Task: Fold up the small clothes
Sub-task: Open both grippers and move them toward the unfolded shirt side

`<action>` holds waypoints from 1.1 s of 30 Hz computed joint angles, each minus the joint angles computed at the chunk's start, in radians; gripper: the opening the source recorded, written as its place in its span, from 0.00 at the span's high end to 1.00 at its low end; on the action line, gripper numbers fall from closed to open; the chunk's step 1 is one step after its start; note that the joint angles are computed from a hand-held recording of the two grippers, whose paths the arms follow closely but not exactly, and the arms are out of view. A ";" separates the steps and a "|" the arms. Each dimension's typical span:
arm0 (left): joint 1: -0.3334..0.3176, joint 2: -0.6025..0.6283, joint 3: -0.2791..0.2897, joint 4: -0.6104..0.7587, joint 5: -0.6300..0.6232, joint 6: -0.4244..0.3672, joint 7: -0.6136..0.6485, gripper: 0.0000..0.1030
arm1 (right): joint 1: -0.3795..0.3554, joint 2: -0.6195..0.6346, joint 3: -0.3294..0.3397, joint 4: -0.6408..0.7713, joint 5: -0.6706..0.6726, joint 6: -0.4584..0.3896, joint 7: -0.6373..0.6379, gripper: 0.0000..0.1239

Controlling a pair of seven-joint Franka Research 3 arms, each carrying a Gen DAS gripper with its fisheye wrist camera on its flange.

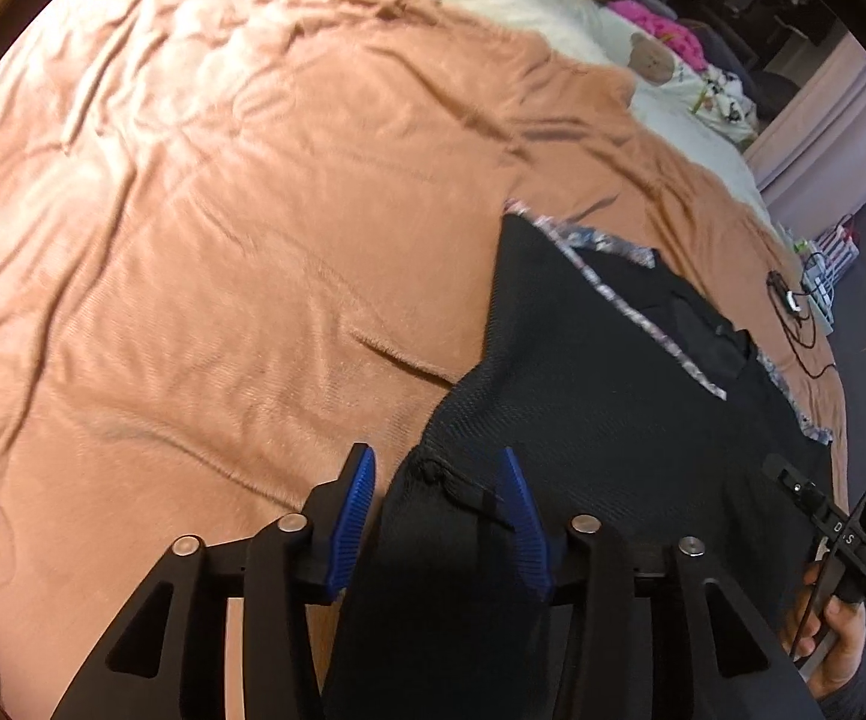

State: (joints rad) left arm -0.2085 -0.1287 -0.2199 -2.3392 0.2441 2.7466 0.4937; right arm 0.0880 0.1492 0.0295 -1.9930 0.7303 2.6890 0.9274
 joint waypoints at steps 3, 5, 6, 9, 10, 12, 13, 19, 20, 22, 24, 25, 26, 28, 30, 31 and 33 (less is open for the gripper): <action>0.009 -0.045 -0.031 -0.009 0.084 -0.015 -0.090 0.42 | 0.005 -0.073 -0.006 -0.075 -0.009 0.049 -0.015 0.53; 0.005 -0.070 -0.043 -0.018 0.113 -0.006 -0.124 0.40 | 0.013 -0.129 -0.012 -0.133 -0.005 0.102 -0.022 0.53; 0.002 -0.080 -0.046 -0.023 0.123 0.006 -0.133 0.40 | 0.016 -0.149 -0.016 -0.149 0.016 0.106 -0.041 0.53; 0.003 -0.121 -0.078 -0.020 0.184 -0.037 -0.181 0.38 | 0.029 -0.229 -0.040 -0.207 0.114 0.092 -0.136 0.53; 0.002 -0.135 -0.089 -0.016 0.203 -0.062 -0.198 0.37 | 0.035 -0.259 -0.049 -0.231 0.131 0.097 -0.159 0.53; -0.008 -0.161 -0.099 -0.016 0.222 -0.089 -0.220 0.34 | 0.048 -0.304 -0.072 -0.267 0.166 0.098 -0.210 0.53; -0.014 -0.174 -0.104 -0.018 0.229 -0.096 -0.230 0.31 | 0.051 -0.331 -0.085 -0.286 0.177 0.092 -0.229 0.53; -0.047 -0.234 -0.129 -0.026 0.249 -0.123 -0.267 0.27 | 0.053 -0.464 -0.172 -0.360 0.230 -0.069 -0.330 0.52; -0.050 -0.238 -0.136 -0.022 0.257 -0.130 -0.271 0.27 | 0.046 -0.477 -0.179 -0.362 0.218 -0.103 -0.329 0.52; -0.056 -0.251 -0.151 -0.014 0.275 -0.143 -0.281 0.27 | 0.024 -0.495 -0.197 -0.355 0.191 -0.189 -0.311 0.41; -0.065 -0.263 -0.155 -0.014 0.280 -0.138 -0.292 0.25 | 0.012 -0.538 -0.218 -0.370 0.207 -0.234 -0.331 0.35; -0.070 -0.268 -0.158 -0.012 0.281 -0.135 -0.296 0.21 | 0.006 -0.547 -0.230 -0.366 0.214 -0.257 -0.341 0.33; -0.073 -0.271 -0.163 -0.007 0.284 -0.140 -0.300 0.19 | -0.002 -0.559 -0.236 -0.369 0.217 -0.275 -0.343 0.32; -0.086 -0.276 -0.167 0.004 0.277 -0.149 -0.300 0.13 | -0.021 -0.573 -0.244 -0.369 0.213 -0.299 -0.342 0.29; -0.101 -0.273 -0.168 0.017 0.264 -0.161 -0.289 0.07 | -0.045 -0.593 -0.243 -0.376 0.182 -0.321 -0.323 0.28; -0.107 -0.271 -0.169 0.024 0.262 -0.163 -0.285 0.04 | -0.056 -0.600 -0.239 -0.379 0.167 -0.318 -0.312 0.28; -0.110 -0.269 -0.179 0.034 0.272 -0.157 -0.289 0.03 | -0.067 -0.633 -0.241 -0.400 0.155 -0.309 -0.316 0.28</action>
